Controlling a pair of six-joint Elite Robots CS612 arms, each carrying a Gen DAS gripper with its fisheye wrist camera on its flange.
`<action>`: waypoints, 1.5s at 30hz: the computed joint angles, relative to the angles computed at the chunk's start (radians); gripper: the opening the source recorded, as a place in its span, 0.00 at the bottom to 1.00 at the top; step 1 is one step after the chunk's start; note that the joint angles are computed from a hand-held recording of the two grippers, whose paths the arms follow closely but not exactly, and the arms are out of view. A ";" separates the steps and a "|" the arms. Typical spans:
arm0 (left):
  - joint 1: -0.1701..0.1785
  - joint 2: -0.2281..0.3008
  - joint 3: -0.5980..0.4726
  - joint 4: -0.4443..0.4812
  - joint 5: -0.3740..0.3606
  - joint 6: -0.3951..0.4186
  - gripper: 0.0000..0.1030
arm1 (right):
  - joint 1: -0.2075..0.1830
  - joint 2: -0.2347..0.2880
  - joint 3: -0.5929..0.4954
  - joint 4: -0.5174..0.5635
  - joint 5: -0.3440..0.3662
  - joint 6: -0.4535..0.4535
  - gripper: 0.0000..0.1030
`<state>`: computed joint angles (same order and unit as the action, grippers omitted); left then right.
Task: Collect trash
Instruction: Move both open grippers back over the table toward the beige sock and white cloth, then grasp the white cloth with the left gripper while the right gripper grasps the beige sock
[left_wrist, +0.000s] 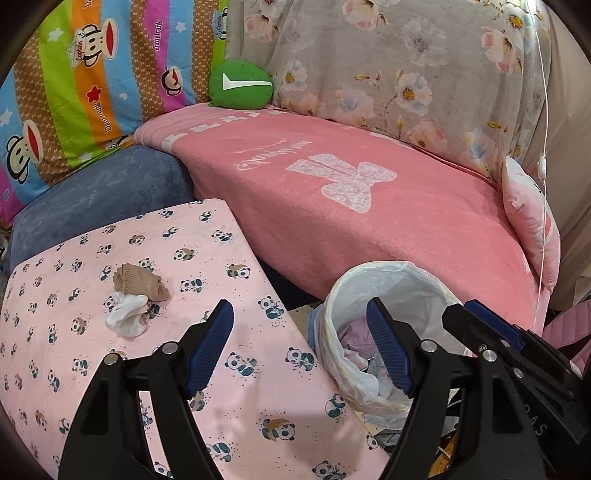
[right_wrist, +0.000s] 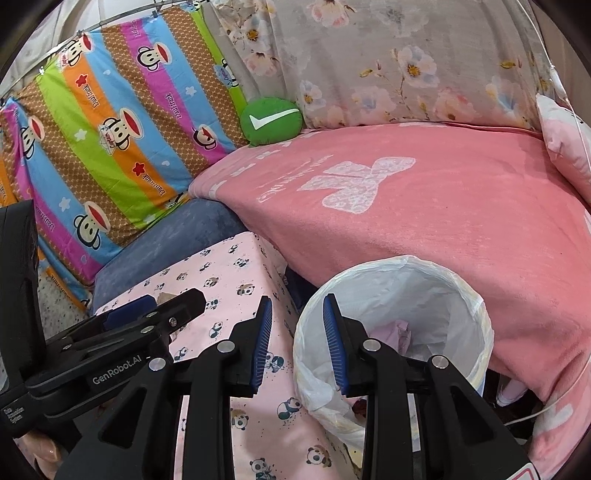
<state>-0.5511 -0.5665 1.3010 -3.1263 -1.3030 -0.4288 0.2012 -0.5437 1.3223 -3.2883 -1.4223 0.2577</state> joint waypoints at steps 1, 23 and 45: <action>0.003 -0.001 0.004 -0.001 0.001 -0.005 0.69 | 0.003 0.001 -0.004 0.004 0.000 -0.003 0.30; 0.072 -0.002 0.070 0.054 0.064 -0.126 0.76 | 0.077 0.068 -0.141 0.146 0.005 -0.073 0.38; 0.178 0.087 -0.022 0.121 -0.093 -0.177 0.54 | 0.140 0.310 -0.595 0.463 0.034 -0.130 0.38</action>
